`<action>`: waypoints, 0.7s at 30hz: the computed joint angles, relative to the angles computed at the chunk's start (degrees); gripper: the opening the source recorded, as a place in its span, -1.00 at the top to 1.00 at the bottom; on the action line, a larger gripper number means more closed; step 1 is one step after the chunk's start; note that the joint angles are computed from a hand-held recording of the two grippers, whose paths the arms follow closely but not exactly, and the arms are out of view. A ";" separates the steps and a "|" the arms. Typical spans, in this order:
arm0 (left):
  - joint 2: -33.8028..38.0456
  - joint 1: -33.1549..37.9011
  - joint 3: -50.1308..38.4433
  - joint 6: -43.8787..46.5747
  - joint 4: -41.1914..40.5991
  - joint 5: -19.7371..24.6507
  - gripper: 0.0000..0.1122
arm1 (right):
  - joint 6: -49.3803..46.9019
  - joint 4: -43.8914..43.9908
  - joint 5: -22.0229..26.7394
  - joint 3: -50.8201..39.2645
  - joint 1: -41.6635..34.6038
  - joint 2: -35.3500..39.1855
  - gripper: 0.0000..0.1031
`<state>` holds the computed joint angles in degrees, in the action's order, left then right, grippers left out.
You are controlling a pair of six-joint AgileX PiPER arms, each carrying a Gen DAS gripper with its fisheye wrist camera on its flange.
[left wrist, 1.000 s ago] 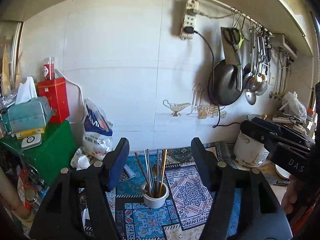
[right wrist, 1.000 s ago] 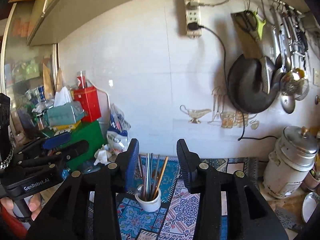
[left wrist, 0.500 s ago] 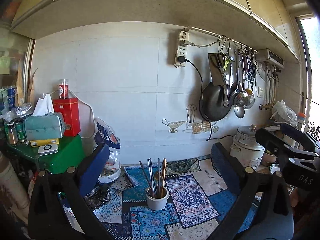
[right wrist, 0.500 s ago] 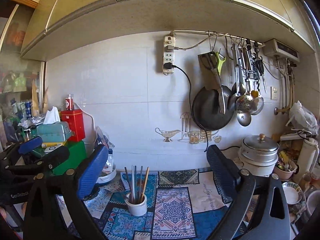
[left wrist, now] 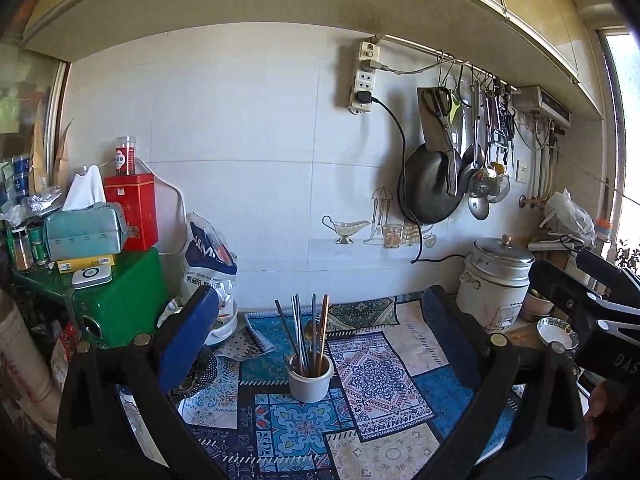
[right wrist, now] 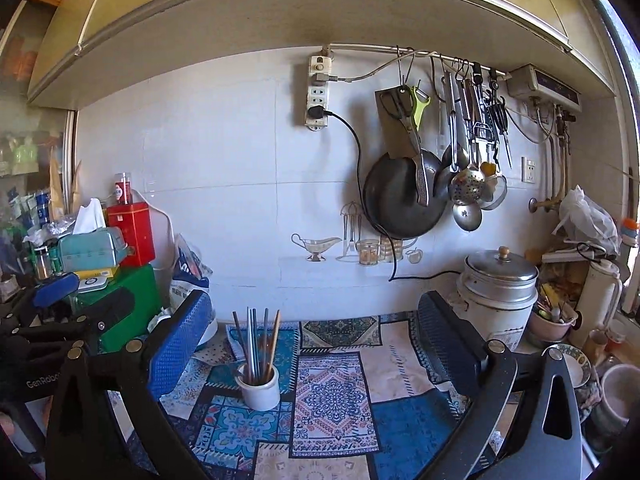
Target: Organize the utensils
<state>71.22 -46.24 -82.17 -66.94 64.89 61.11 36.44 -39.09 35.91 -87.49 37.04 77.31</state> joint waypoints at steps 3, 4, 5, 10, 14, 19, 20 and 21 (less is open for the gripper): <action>0.16 -0.22 -0.04 -0.27 0.36 0.16 -0.82 | -0.19 0.05 -0.07 0.10 -0.04 -0.15 -0.99; 0.25 -0.25 -0.06 -0.37 0.50 0.22 -0.82 | -0.47 0.44 -0.08 -0.07 -0.13 -0.10 -0.99; 0.39 -0.31 -0.15 -0.43 0.66 0.33 -0.82 | -0.85 0.97 -0.20 -0.15 -0.32 -0.10 -0.99; 0.76 0.21 -0.43 -0.38 0.38 -0.05 -0.82 | -2.04 2.77 -0.14 -0.81 -0.73 0.34 -0.99; 1.14 0.28 -0.65 -0.47 0.28 -0.14 -0.82 | -2.90 3.68 0.23 -1.33 -0.98 0.76 -0.99; 1.45 0.41 -0.80 -0.44 0.24 -0.34 -0.82 | -3.01 3.43 0.47 -1.56 -1.03 0.91 -0.99; 1.57 0.50 -0.82 -0.39 0.23 -0.49 -0.82 | -3.23 3.66 0.40 -1.55 -1.16 0.88 -0.99; 1.72 0.56 -0.89 -0.28 0.18 -0.63 -0.82 | -3.62 4.06 0.44 -1.62 -1.28 0.87 -0.99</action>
<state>72.93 -45.68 -83.06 -67.22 65.07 60.48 32.82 -35.03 36.35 -89.11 35.76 78.18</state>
